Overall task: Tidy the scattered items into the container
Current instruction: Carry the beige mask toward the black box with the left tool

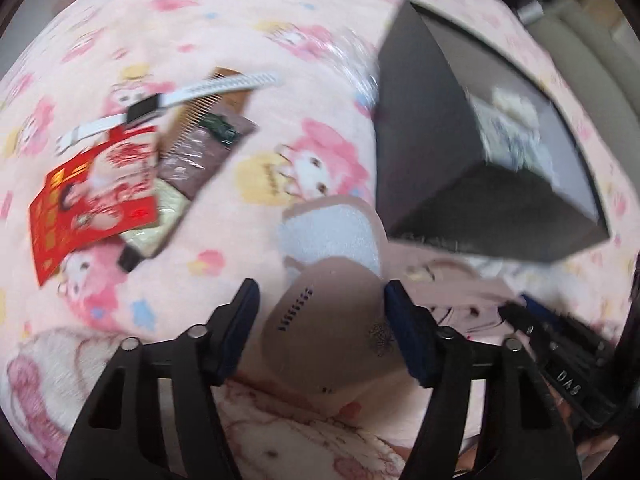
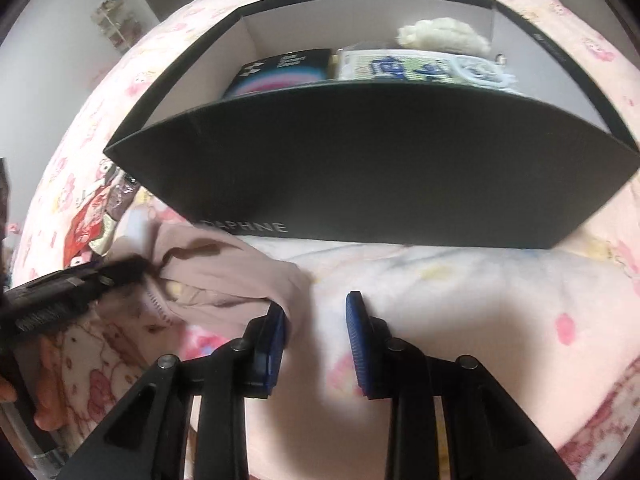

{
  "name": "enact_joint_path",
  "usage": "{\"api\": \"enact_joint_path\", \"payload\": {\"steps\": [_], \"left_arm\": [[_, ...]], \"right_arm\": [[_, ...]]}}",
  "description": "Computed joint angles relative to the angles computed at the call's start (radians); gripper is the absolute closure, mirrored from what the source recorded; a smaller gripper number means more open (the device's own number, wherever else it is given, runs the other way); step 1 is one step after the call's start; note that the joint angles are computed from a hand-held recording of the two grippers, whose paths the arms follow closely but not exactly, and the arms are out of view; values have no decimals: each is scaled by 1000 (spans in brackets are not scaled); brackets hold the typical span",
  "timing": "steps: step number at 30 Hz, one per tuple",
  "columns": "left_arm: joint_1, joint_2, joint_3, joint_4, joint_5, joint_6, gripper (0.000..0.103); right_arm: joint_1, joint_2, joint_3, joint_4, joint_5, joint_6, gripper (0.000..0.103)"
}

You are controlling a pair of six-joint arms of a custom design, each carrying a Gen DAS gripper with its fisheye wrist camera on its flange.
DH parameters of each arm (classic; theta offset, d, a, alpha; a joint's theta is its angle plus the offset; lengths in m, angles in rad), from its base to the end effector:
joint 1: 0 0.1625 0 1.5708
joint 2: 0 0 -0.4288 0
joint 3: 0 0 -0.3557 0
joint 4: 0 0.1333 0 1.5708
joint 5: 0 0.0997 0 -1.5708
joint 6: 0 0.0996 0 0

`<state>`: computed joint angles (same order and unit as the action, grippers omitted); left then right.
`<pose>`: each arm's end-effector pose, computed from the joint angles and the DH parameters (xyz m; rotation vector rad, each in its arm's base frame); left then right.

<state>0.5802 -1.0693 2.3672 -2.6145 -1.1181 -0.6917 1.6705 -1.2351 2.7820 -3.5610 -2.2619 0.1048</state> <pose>-0.2175 -0.3540 0.0842 0.4708 2.6038 -0.2287 0.0966 -0.2644 0.1852 -0.2031 -2.4268 0.6333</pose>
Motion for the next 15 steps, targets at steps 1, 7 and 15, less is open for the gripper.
{"api": "enact_joint_path", "payload": {"steps": [1, 7, 15], "left_arm": [[1, -15, 13, -23, 5, -9, 30], [75, 33, -17, -78, -108, 63, 30], [95, 45, -12, -148, -111, 92, 66]], "right_arm": [[5, -10, -1, 13, -2, 4, 77], [38, 3, -22, 8, 42, -32, 73], [-74, 95, -29, -53, 224, -69, 92]]}}
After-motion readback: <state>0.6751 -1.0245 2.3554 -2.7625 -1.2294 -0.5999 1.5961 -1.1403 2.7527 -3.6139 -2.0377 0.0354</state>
